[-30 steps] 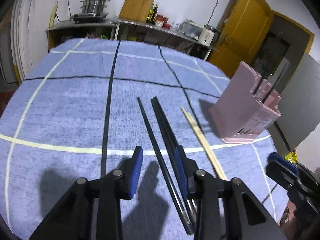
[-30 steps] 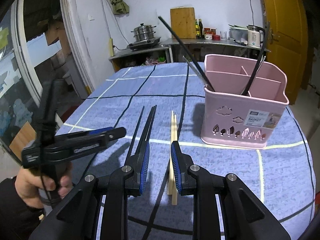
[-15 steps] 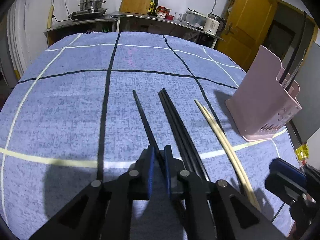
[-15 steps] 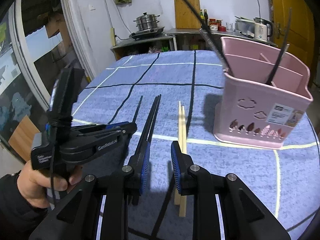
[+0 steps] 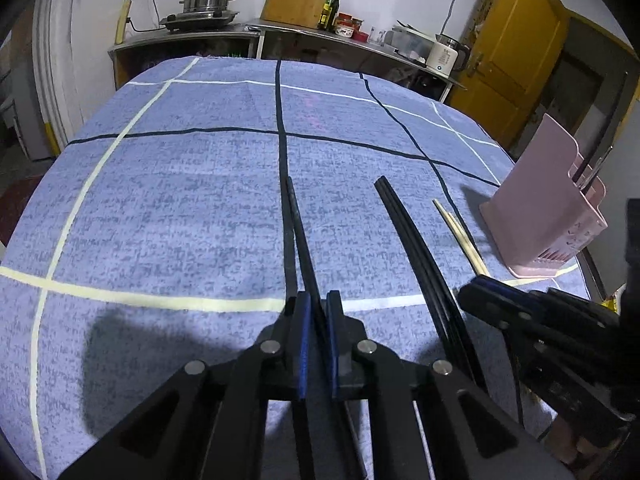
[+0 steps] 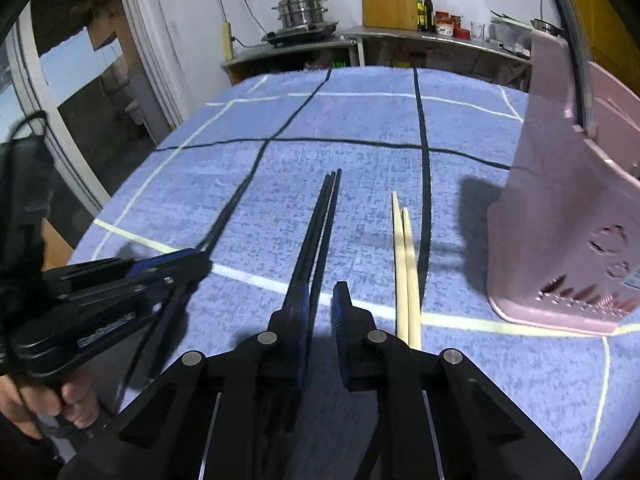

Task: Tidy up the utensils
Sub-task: 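Lower the right gripper onto a black chopstick and close it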

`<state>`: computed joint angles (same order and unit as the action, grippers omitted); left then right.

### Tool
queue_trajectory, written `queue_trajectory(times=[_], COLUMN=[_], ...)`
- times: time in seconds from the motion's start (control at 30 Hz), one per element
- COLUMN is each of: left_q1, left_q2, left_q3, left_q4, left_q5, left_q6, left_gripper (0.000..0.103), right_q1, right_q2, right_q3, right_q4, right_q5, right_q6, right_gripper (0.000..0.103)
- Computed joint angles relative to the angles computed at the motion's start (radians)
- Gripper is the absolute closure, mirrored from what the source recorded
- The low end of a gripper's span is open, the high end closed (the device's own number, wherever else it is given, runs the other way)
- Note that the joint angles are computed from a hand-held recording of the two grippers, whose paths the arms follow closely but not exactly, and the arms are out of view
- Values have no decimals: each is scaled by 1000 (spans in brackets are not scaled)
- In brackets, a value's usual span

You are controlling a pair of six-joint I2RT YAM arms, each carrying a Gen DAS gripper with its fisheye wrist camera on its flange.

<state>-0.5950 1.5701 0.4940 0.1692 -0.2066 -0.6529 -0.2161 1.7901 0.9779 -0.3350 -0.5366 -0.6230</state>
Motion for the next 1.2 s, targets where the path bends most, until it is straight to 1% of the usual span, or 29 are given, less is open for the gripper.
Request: queue_trajectory(times=[0.1,0.3,0.43,0.6,0.77,0.9,1.07,1.2], left_q1=[4,12,18,34,42,55,91,92], left_q2=[-1,-5,-8,-2,4,18,57,85], left_q3=[-5,-4,-2,6,14,39,80,113], left_q4=[7,8,4,0,-2,-17,-31,-43], left_q5=[7,23,34,47,54,64,101,90], left_q6=[2,-2,-4,7,15,19,25,49], left_gripper=[95,95,95,95,95,94,93,92], right_q1=[11,21,22,42,36,48,73,89], right_q2=[35,20,24,44,48,59,81,98], right_q3=[18,10,27,31,43,61,86,91], right_q4=[18,23,1,25,14,11,27,50], right_q5=[11,36,17,44,52,57,79,102], right_q6=[13,14,15,26,27,46,78,95], right_gripper=[91,91,91,91,91,91,91,91])
